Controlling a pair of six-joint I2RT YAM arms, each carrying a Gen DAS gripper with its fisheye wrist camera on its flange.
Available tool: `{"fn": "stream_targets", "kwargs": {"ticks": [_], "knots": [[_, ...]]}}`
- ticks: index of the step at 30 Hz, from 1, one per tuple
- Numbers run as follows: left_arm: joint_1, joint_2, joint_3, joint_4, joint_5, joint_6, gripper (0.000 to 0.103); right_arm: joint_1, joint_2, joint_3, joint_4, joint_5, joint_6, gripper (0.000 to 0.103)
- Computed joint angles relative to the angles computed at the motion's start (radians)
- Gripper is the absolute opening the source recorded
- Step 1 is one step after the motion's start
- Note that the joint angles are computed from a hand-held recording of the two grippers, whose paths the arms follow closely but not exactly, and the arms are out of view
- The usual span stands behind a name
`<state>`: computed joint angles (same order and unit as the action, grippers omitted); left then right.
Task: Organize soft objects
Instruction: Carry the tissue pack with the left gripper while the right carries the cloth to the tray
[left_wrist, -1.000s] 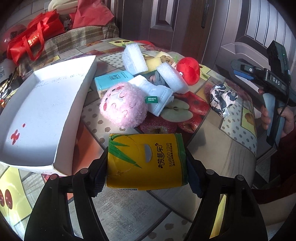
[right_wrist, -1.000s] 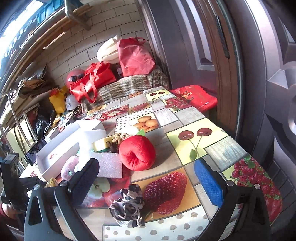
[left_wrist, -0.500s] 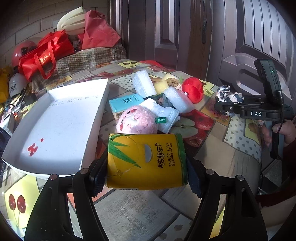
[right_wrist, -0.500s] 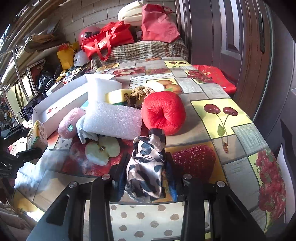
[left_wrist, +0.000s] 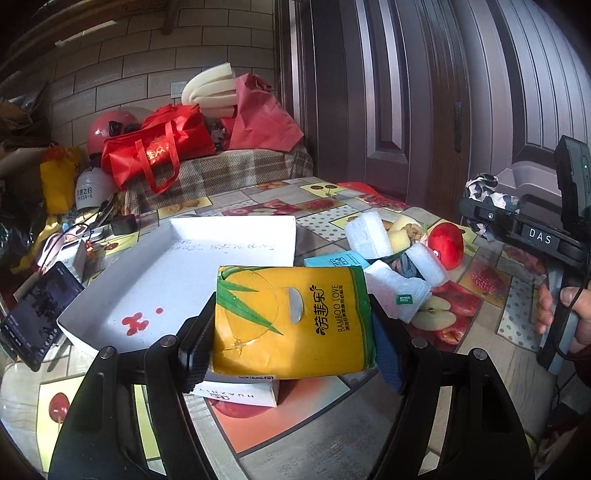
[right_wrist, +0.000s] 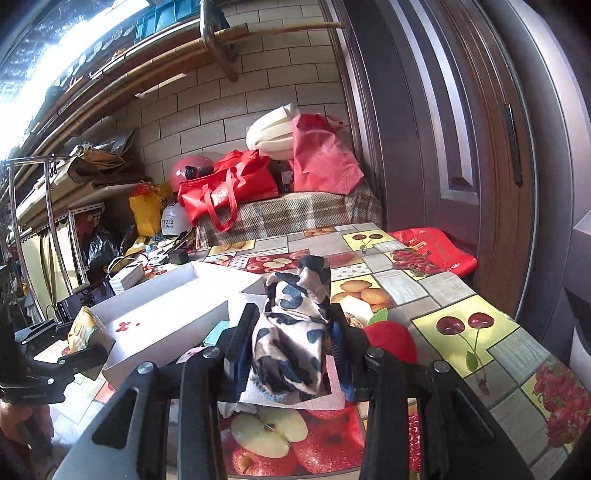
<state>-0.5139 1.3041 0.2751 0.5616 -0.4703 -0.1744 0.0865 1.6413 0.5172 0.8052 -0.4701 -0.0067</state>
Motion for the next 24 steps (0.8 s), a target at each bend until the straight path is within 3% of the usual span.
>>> {"fn": "stream_targets", "kwargs": {"ticks": [10, 24], "knots": [[0.140, 0.065, -0.020, 0.168, 0.028, 0.076, 0.073, 0.112, -0.023, -0.028, 0.026, 0.054, -0.010, 0.038], [0.419, 0.205, 0.027, 0.342, 0.112, 0.100, 0.074, 0.388, 0.167, 0.204, -0.088, 0.194, -0.024, 0.038]]}}
